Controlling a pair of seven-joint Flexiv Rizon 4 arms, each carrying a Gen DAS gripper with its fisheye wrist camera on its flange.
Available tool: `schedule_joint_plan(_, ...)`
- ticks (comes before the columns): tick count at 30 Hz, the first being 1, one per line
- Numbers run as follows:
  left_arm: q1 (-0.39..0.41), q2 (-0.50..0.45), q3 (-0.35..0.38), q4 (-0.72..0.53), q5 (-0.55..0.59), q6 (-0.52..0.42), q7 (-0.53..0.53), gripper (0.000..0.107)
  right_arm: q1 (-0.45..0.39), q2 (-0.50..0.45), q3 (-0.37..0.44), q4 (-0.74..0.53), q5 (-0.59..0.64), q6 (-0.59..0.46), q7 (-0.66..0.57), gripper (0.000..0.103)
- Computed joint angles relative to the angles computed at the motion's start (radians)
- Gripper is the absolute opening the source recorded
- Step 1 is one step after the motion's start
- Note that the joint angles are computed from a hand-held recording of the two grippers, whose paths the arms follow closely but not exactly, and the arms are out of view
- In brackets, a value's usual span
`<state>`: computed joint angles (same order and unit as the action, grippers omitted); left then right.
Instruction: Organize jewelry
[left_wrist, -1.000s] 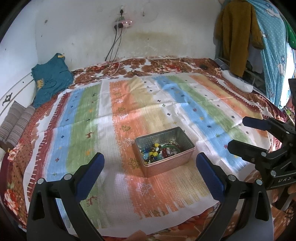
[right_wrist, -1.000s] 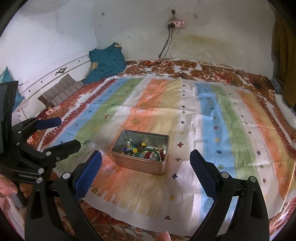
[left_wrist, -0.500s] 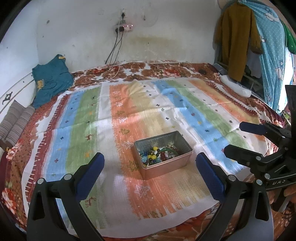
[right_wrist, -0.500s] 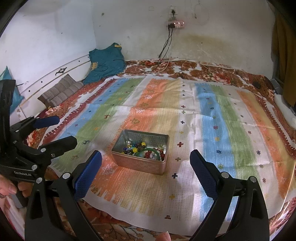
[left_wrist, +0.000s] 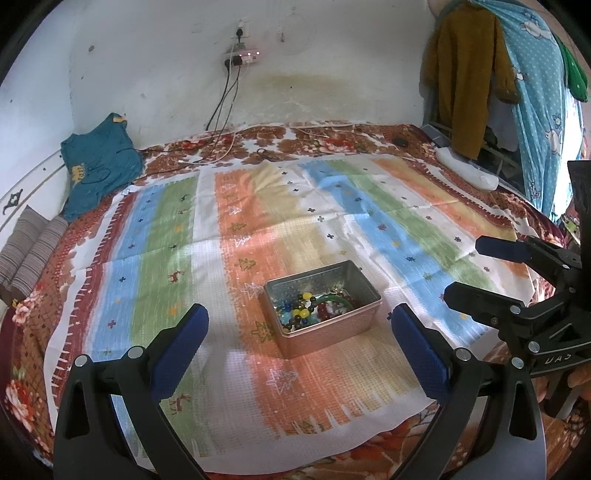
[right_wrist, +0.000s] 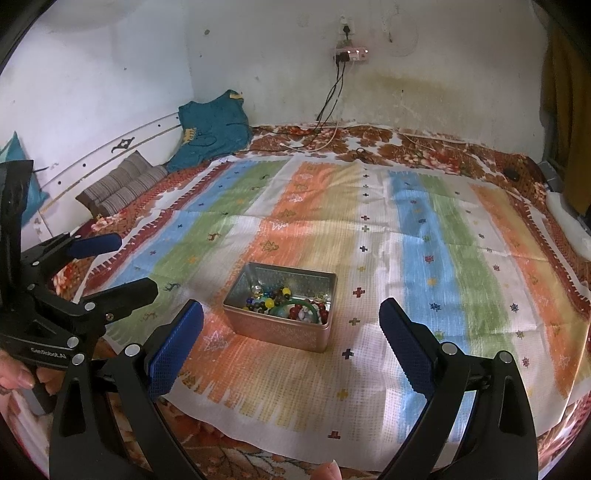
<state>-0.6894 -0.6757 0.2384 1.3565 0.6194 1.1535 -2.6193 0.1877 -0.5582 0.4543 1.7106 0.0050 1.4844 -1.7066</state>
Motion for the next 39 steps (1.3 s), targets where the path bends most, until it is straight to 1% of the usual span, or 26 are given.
schedule_joint_plan(2,0.013,-0.002,-0.017,-0.001,-0.014,0.003,0.022,0.097,0.001,-0.001,-0.001,0.0,0.003,0.006,0.003,0.097)
schedule_joint_plan(9,-0.012,-0.001,0.01,-0.003,0.011,0.0,-0.005,0.097,-0.001,0.003,0.002,0.003,0.0,0.011,0.006,0.097)
schedule_joint_plan(34,-0.011,0.002,0.007,-0.004,0.037,0.0,-0.027,0.097,-0.008,0.004,0.01,0.007,-0.007,0.018,-0.005,0.097)
schedule_joint_plan(39,-0.007,0.003,0.002,-0.011,0.036,-0.008,-0.016,0.097,-0.01,0.003,0.011,0.008,-0.007,0.019,-0.005,0.097)
